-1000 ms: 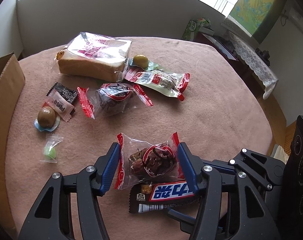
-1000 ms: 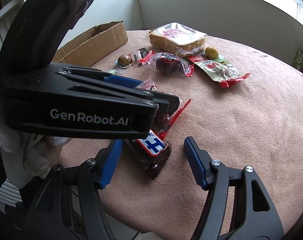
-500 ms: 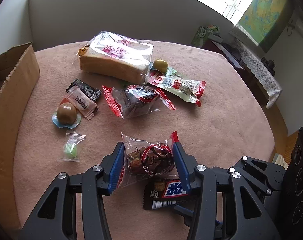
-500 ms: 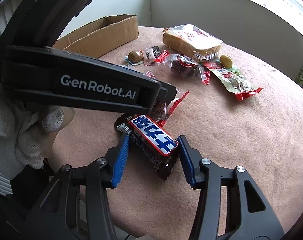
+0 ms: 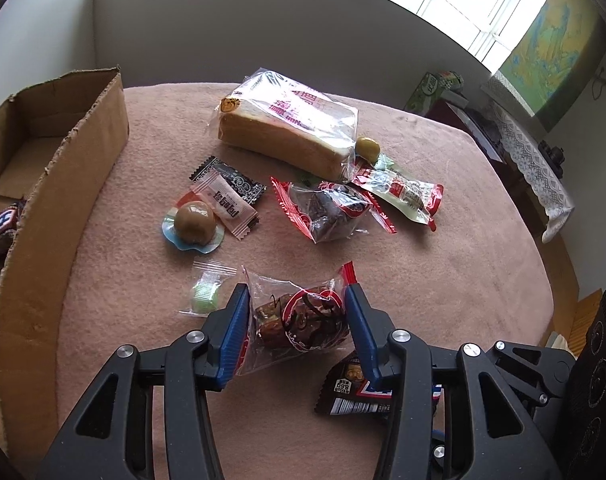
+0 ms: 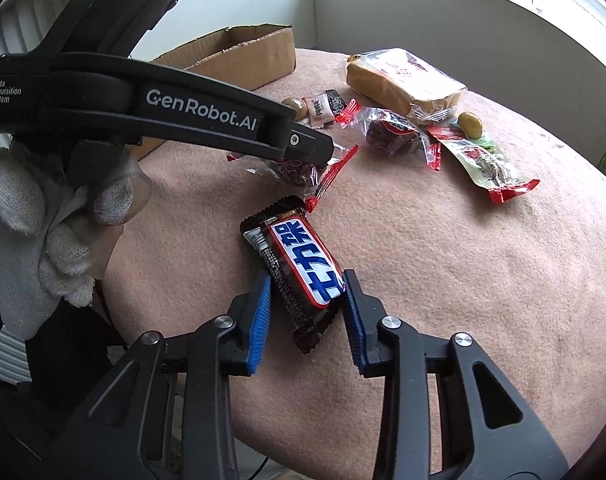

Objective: Organize snacks
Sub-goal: 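Grasp the clear dried-meat bag with the left tool while the right tool grasps the blue-and-white bar, then carry both snacks into the cardboard box and open both tools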

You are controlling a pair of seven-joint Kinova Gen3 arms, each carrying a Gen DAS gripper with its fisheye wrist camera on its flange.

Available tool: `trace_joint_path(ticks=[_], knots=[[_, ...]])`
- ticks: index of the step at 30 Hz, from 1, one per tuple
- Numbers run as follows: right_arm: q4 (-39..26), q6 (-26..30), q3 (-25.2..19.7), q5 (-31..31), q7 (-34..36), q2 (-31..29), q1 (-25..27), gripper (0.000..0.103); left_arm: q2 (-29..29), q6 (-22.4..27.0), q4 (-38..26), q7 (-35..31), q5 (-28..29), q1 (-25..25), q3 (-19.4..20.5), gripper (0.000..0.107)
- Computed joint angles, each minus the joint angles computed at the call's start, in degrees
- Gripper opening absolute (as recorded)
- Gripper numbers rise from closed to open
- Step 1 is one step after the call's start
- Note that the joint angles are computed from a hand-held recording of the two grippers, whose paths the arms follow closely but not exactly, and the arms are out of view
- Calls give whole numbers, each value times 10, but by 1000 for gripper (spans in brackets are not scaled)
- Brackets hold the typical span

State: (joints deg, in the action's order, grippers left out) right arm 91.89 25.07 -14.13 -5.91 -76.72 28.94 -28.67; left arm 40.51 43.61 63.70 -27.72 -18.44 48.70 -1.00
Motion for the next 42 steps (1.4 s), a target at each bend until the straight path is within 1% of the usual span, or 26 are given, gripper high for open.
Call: trace_joint_path(ticks=[3,5,8,13,16,21,25,29,33,38,42], knots=[[8,-6,13,9,-14,-8,-13,33,-10,-3,12,10,-12,10,-10,47],[8,-1,3,3,-9,-12,-2,32,-18,-2,18,23,-23,18,-17,47],[15,-5,19,11,-25,-21,-12,32,-31,-7,32,44,-39,23,-24,47],[21,-13,27,21,-45,-38,-14,32,-54,-23,63,76,-63,29,-28,47],[12,-14,27,25,-55,-44,-15,32,-73,-26,87,102,-88,41,-36,47],[-18,-15,29,33,-69,-46,-26,32,-111,-13,131,162,-144,61,-46,47],[-54,-9,20,36,-67,-39,-32,32,-143,12,169,215,-193,73,-47,47],[-98,0,22,42,-71,-27,-53,32,-169,36,204,261,-228,73,-38,47],[-169,37,12,31,-67,5,-61,32,-188,51,236,300,-254,64,-24,47],[-246,73,18,29,-71,48,-88,32,-204,62,270,335,-276,45,1,47],[-322,113,36,42,-80,91,-122,32,-207,63,285,354,-287,23,25,47]])
